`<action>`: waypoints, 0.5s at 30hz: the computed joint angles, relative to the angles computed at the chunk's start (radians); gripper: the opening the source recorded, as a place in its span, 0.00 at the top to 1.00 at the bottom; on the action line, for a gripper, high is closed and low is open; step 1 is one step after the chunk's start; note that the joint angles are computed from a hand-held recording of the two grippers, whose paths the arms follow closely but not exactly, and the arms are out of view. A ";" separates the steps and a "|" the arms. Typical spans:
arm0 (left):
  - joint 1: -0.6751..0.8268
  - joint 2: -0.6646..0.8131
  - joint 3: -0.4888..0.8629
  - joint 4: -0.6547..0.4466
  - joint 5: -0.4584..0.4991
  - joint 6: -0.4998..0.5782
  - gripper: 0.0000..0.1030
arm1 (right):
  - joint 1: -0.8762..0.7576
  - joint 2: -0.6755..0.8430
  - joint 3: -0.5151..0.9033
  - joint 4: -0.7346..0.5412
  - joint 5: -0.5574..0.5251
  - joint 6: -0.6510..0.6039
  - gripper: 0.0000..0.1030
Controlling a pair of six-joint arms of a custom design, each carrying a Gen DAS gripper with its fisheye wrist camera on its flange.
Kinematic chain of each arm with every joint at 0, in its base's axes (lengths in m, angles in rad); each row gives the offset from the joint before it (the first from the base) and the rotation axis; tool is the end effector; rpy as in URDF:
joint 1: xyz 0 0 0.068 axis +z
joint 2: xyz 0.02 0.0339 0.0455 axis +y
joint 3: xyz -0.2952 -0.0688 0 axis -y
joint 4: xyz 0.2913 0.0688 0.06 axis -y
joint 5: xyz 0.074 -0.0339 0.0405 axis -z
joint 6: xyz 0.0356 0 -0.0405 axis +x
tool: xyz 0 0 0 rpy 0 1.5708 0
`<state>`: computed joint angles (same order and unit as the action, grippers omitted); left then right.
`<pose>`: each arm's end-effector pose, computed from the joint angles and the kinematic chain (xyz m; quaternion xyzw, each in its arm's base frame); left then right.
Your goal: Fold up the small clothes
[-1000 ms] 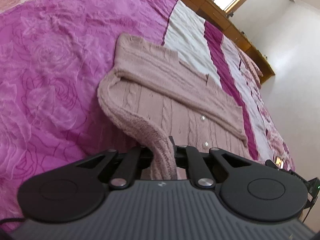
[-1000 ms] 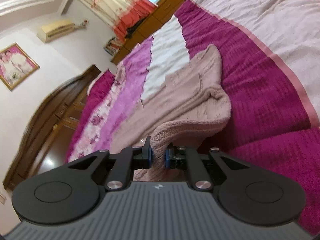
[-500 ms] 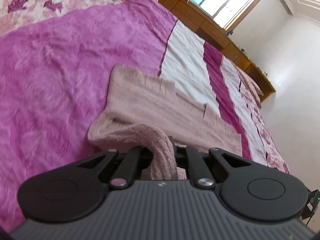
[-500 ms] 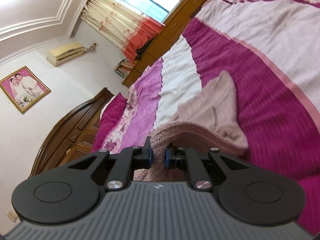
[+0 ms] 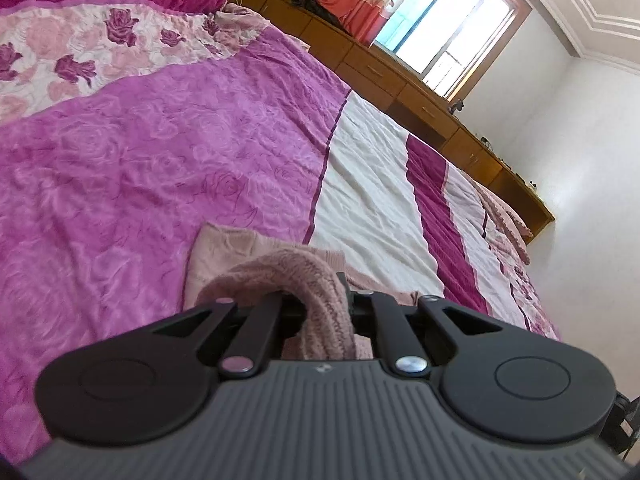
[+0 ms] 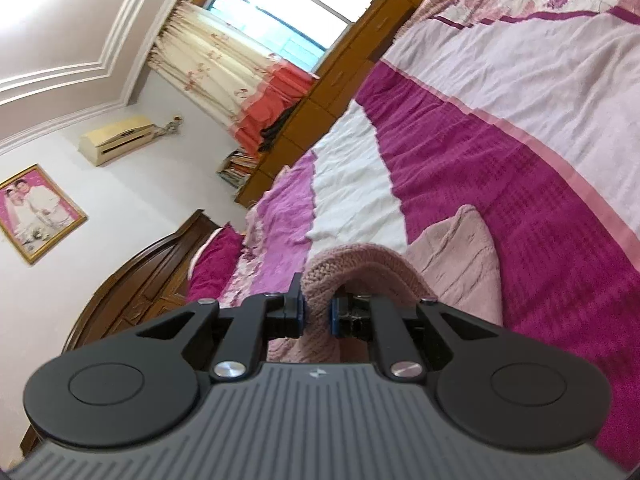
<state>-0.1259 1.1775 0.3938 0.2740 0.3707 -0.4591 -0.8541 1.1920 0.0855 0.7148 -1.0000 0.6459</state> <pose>0.2455 -0.0441 0.1707 -0.0486 0.8515 -0.2956 0.4304 0.1415 -0.1169 0.1186 0.3022 0.7154 0.3456 0.5267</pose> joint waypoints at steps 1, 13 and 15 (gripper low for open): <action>-0.008 0.045 0.015 0.028 -0.015 0.006 0.92 | 0.029 0.062 0.014 0.051 0.036 0.012 0.88; -0.022 0.432 0.087 0.166 -0.171 0.122 0.89 | 0.207 0.602 0.144 0.267 0.353 -0.088 0.87; -0.018 0.458 0.078 0.195 -0.169 0.118 0.89 | 0.200 0.631 0.143 0.289 0.346 -0.102 0.87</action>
<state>-0.1443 1.6356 0.4715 0.4693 0.2020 -0.3410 -0.6538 1.8233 0.2281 1.0035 -0.6545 0.5436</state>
